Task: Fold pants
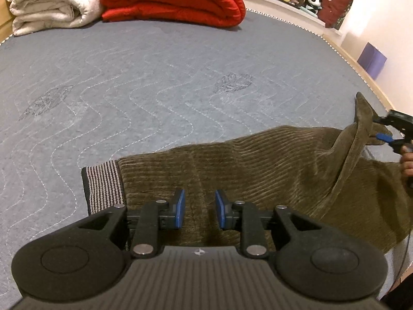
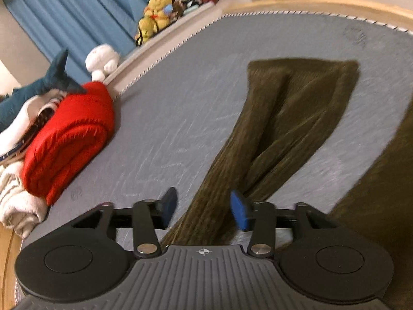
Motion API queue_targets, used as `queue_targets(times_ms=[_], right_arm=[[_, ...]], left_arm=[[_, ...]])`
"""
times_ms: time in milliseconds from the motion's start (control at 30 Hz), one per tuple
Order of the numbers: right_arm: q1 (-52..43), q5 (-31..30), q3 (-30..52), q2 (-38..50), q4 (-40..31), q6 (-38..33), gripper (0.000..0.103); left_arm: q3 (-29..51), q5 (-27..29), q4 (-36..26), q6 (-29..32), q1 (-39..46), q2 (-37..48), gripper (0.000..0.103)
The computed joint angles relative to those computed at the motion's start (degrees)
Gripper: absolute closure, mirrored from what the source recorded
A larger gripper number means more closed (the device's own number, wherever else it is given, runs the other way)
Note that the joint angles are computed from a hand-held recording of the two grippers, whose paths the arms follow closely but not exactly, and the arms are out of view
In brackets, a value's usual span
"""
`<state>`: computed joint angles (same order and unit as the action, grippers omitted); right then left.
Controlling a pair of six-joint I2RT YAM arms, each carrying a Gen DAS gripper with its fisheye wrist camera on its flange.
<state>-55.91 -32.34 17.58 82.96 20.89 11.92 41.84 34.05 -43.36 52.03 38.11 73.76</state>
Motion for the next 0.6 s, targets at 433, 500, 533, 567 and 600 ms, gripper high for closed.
queue_targets(times_ms=[433, 500, 533, 567, 600], right_arm=[[15.09, 20.44, 2.23, 5.19, 0.32, 1.45, 0.075], [14.29, 19.44, 0.88, 1.45, -0.70, 0.43, 0.085], [13.19, 18.06, 0.07, -1.27, -1.86, -0.01, 0.086], [11.70, 16.49, -0.59, -4.59, -4.11, -0.74, 0.086], [9.65, 14.37, -1.11, -8.58, -7.41, -1.83, 0.087]], left_arm=[[3.66, 0.92, -2.81, 2.51, 4.83, 2.45, 0.075], [4.01, 1.38, -3.96, 3.31, 5.36, 2.32, 0.075], [4.08, 1.71, -4.62, 3.92, 5.66, 2.11, 0.075], [4.14, 2.18, -5.34, 4.63, 6.02, 1.92, 0.075], [4.18, 2.49, -5.89, 5.13, 6.26, 1.82, 0.075]])
